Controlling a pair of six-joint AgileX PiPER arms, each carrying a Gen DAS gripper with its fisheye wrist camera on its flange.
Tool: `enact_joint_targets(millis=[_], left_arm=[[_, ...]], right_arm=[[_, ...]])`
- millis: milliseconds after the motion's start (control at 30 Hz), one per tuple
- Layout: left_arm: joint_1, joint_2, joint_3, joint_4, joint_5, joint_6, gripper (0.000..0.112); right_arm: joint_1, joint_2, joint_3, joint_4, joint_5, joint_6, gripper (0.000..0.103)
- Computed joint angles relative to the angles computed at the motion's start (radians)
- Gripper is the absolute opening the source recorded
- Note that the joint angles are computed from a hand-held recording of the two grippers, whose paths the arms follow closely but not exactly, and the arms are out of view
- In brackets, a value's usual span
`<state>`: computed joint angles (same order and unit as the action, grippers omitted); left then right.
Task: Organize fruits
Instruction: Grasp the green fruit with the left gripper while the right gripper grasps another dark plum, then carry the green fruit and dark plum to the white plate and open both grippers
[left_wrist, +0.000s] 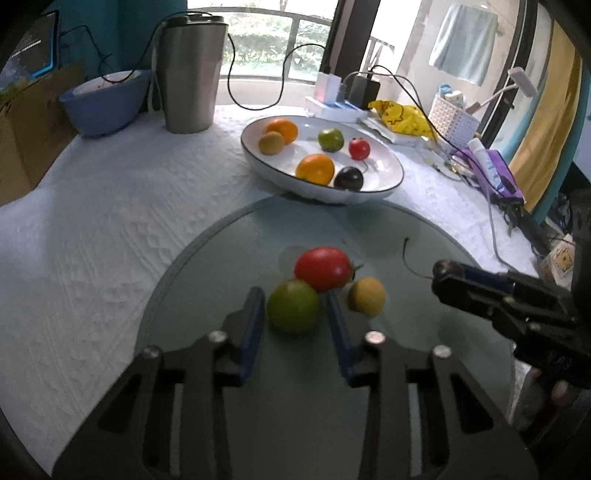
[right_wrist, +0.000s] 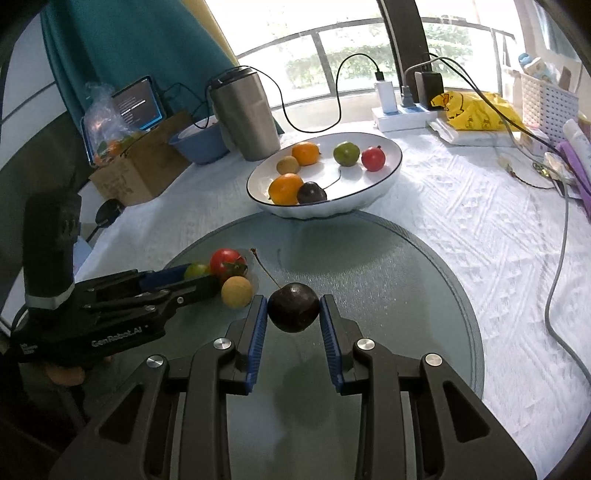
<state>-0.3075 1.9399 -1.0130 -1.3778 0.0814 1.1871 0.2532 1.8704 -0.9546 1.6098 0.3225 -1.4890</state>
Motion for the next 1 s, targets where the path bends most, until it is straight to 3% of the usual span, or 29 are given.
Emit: enact_joint_targets(millis=[167, 533, 1000], left_arm=[[0.002, 0.002, -0.01, 0.127, 0.004, -0.117, 0.029], [0.005, -0.021, -0.04, 0.229, 0.017, -0.218, 0.029], [0.015, 0.013, -0.158, 0.534, 0.045, -0.51, 0.029]], right_arm=[[-0.006, 0.011, -0.024, -0.022, 0.006, 0.019, 0.031], [-0.024, 0.025, -0.074, -0.082, 0.014, 0.074, 0.031], [-0.056, 0.079, -0.186, -0.215, 0.031, 0.197, 0.031]])
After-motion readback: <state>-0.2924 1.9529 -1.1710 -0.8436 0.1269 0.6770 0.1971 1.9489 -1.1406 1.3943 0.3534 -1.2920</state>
